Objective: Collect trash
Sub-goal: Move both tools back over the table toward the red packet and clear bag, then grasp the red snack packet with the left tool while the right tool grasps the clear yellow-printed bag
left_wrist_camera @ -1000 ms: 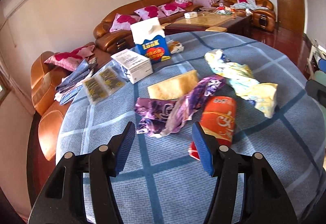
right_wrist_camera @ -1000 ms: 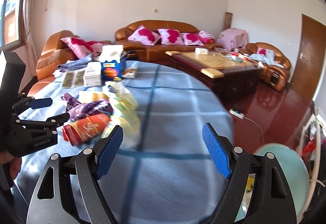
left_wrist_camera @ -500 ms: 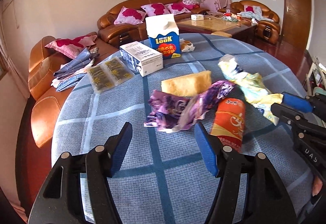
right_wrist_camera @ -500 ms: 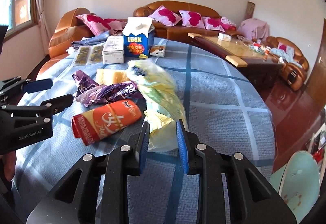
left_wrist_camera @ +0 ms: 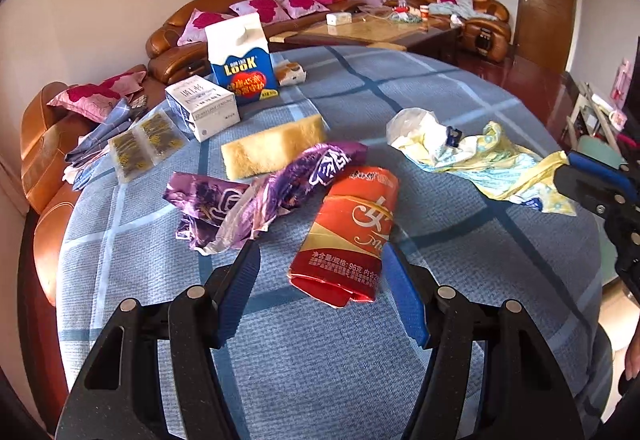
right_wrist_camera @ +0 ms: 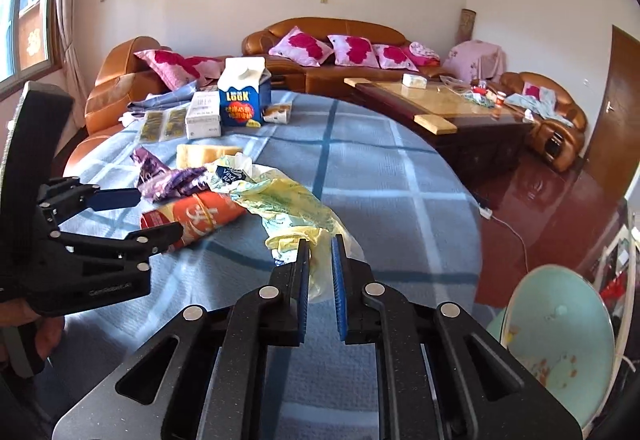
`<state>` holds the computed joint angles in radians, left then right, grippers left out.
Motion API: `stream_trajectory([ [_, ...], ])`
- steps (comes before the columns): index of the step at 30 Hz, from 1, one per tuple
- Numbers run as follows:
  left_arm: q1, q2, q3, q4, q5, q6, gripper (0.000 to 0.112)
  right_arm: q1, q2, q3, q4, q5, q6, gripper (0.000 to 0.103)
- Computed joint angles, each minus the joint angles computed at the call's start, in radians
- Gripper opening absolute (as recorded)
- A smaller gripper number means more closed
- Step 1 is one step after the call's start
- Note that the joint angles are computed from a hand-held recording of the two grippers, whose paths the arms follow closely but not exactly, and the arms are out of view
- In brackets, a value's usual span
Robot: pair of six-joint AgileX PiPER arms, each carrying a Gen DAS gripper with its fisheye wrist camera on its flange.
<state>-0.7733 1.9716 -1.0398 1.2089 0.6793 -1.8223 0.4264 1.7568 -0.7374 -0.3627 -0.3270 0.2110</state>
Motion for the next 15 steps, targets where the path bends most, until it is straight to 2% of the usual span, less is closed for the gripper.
stream_trajectory([
  [4, 0.029, 0.012, -0.023, -0.067, -0.051, 0.095, 0.062, -0.008, 0.025, -0.007, -0.097, 0.014, 0.073, 0.012],
  [6, 0.040, 0.013, -0.022, -0.086, -0.075, 0.114, 0.056, -0.005, 0.033, -0.007, -0.093, 0.014, 0.063, 0.014],
  [8, 0.042, 0.019, -0.028, -0.097, -0.084, 0.136, 0.051, -0.006, 0.046, -0.021, -0.154, 0.035, 0.119, 0.031],
  [10, 0.040, 0.019, -0.026, -0.093, -0.086, 0.132, 0.051, -0.005, 0.058, -0.028, -0.122, 0.040, 0.078, 0.036],
  [12, 0.043, 0.014, -0.017, -0.083, -0.099, 0.125, 0.050, -0.005, 0.069, -0.041, -0.124, 0.053, 0.084, 0.036],
  [15, 0.045, 0.010, -0.009, -0.075, -0.112, 0.123, 0.049, -0.005, 0.078, -0.056, -0.122, 0.063, 0.079, 0.048],
])
